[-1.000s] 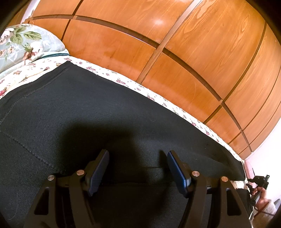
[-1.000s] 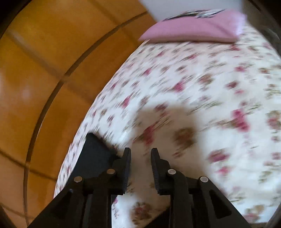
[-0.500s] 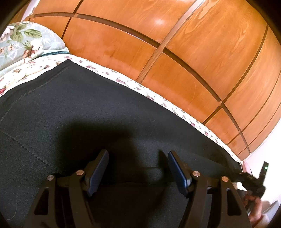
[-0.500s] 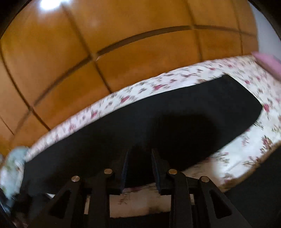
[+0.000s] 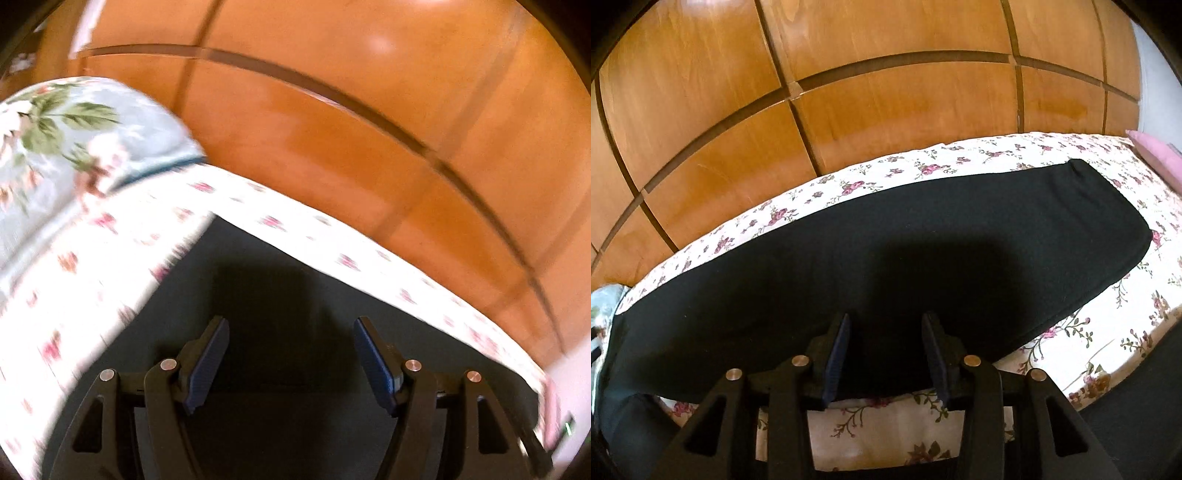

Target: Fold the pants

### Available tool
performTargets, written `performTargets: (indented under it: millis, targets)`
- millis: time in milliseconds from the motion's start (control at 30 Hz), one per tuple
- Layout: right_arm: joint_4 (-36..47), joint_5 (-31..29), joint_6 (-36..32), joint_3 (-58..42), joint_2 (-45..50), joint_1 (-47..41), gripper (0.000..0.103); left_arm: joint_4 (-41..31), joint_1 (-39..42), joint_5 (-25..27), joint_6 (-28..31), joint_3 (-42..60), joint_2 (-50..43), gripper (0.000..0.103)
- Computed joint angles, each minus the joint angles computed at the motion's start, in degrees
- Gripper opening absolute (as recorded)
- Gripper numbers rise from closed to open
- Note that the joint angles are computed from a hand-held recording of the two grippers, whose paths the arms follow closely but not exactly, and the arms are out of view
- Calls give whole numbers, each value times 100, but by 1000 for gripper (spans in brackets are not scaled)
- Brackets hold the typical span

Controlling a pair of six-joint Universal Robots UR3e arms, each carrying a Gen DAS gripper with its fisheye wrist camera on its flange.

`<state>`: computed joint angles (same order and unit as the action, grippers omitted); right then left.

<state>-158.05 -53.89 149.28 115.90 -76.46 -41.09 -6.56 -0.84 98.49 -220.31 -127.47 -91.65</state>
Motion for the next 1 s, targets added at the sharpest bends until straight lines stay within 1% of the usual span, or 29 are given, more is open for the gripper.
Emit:
performTargets:
  millis: [67, 100, 200, 333, 367, 433, 500, 533, 567, 600, 633, 667, 700, 733, 800, 900, 1000]
  targets:
    - [53, 101, -3, 17, -14, -57, 42, -313, 440, -30, 107, 151, -82, 70]
    - [79, 167, 3, 20, -11, -89, 42, -345, 692, -118, 129, 219, -174, 70]
    - [122, 267, 11, 27, -8, -140, 42, -329, 1102, -379, 342, 471, -510, 70]
    - [120, 333, 47, 20, 22, -162, 42, 54, 1450, -837, 640, 521, -948, 70]
    - [114, 339, 58, 17, 29, -161, 42, 207, 1433, -870, 688, 553, -1093, 70]
    - [87, 347, 80, 20, 41, -159, 42, 453, 1159, -498, 896, 649, -1366, 70]
    - [45, 347, 102, 32, 51, -154, 42, 316, 954, -214, 983, 835, -1495, 70]
    - [26, 345, 112, 35, 57, -150, 42, 111, 850, -65, 1036, 1000, -1545, 58]
    - [2, 337, 122, 39, 62, -143, 42, 2, 800, 8, 1076, 1080, -1565, 36]
    - [-36, 330, 134, 51, 69, -135, 42, -140, 734, 105, 1101, 1173, -1574, 29]
    - [-56, 327, 141, 60, 71, -134, 42, -106, 746, 28, 1148, 1139, -1536, 20]
    - [-68, 327, 142, 65, 73, -134, 42, -53, 724, -3, 1179, 1102, -1503, 14]
    - [-69, 339, 135, 66, 76, -141, 42, -19, 655, 67, 1187, 1070, -1456, 13]
    - [-65, 352, 129, 65, 80, -150, 41, 33, 508, 254, 1169, 1011, -1355, 13]
    - [-67, 368, 122, 67, 85, -161, 41, 242, 371, 368, 1106, 831, -1143, 12]
    - [-78, 377, 126, 76, 85, -167, 41, 644, 191, 332, 814, 273, -423, 12]
    - [-46, 423, 120, 72, 84, -191, 41, 1050, -87, 239, 570, -478, 524, 12]
